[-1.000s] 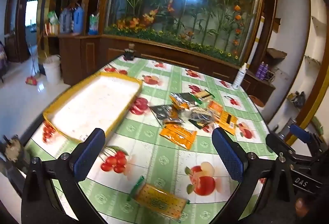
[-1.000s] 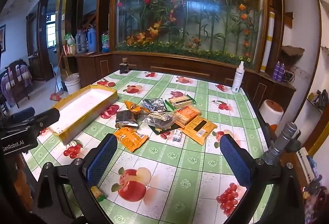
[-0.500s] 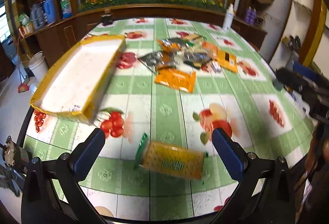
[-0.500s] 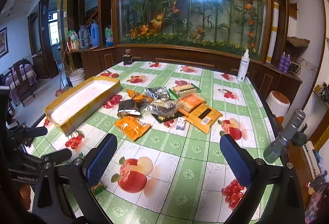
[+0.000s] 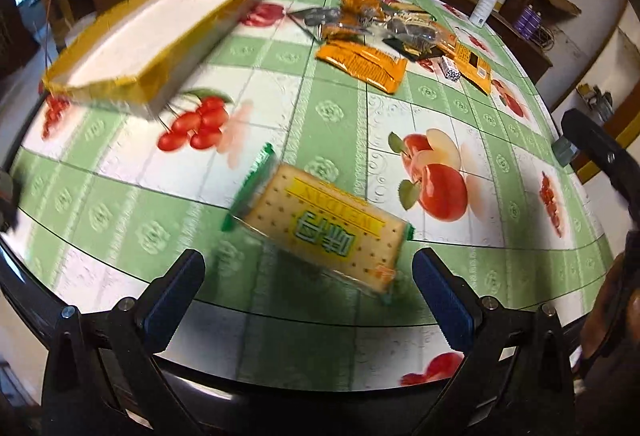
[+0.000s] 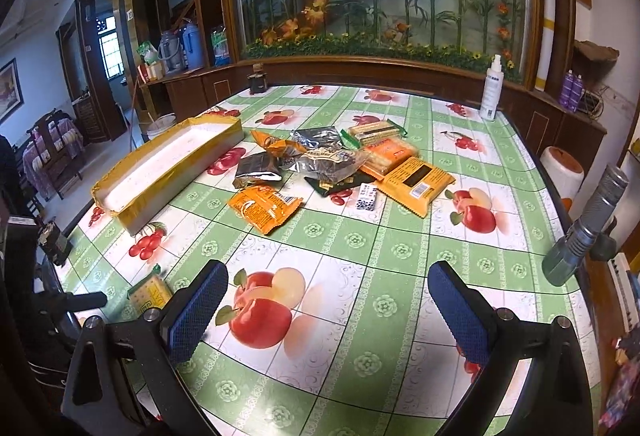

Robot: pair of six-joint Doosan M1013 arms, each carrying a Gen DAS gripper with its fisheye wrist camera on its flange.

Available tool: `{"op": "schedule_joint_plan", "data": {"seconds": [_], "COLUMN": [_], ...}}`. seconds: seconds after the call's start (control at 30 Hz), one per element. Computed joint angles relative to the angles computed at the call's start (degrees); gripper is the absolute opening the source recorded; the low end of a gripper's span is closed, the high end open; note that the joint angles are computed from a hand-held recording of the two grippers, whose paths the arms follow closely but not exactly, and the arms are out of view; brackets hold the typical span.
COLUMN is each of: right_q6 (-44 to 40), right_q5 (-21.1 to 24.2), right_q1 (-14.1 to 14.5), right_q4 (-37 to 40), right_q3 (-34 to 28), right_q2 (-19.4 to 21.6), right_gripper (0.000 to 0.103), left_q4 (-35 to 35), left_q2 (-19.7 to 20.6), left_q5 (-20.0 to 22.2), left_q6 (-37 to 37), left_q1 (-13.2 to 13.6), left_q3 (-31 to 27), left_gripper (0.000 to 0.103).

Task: Organize snacks
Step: 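Lower the left gripper onto the yellow cracker pack and grasp it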

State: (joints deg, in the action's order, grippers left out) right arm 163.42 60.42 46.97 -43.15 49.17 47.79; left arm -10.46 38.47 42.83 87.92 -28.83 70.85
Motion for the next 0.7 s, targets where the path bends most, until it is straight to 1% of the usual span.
{"op": "schedule_joint_plan", "data": {"seconds": [0.07,0.1,0.17,0.23,0.27,0.33,0.37,0.43,0.47,0.53,0.63,0.7], "right_q6": [0.0,0.2,0.4,0.5,0.6,1.2,1.7,2.9,3.5,4.6,5.4,5.3], "right_q5": [-0.1,0.0,0.0,0.4,0.7,0.8,0.6,0.3,0.0,-1.1,-2.8,-2.5], "right_q1": [0.0,0.0,-0.1,-0.2,-0.2,-0.3,-0.4,-0.5,-0.6,-1.0,-1.6,-1.7], "right_q4": [-0.1,-0.3,-0.3,-0.3,-0.4,-0.6,-0.7,-0.8,-0.7,-0.1,1.3,1.8], "right_q3": [0.1,0.3,0.5,0.8,0.8,1.3,1.7,2.7,3.0,3.9,4.1,3.1], "right_q2": [0.0,-0.1,-0.2,-0.4,-0.4,-0.6,-0.8,-1.3,-1.5,-1.8,-1.6,-0.9], "right_gripper": [0.101,0.101,0.101,0.101,0.101,0.101,0.101,0.101,0.101,0.101,0.101,0.101], "left_q4": [-1.8,-2.3,-2.8,-3.7,-3.0,-1.2,-0.1,0.9,1.5,3.1,6.1,7.7], "left_q2": [1.5,2.3,3.8,5.2,6.4,8.5,8.7,7.2,6.0,4.5,3.8,3.8], "left_q5": [2.2,2.3,1.0,-0.4,0.6,4.8,6.1,4.0,2.1,-0.1,-0.2,-0.4], "left_q6": [0.1,0.0,0.8,4.0,5.6,7.1,7.2,7.8,7.8,7.1,4.4,2.9], "left_q1": [0.1,0.1,0.1,0.0,-0.3,-0.7,-1.0,-1.2,-1.2,-1.1,-1.0,-1.2], "left_q3": [-2.1,-3.2,-5.6,-8.3,-10.3,-14.1,-14.7,-12.1,-9.9,-7.2,-5.6,-5.5], "left_gripper": [0.103,0.103,0.103,0.103,0.103,0.103,0.103,0.103,0.103,0.103,0.103,0.103]}}
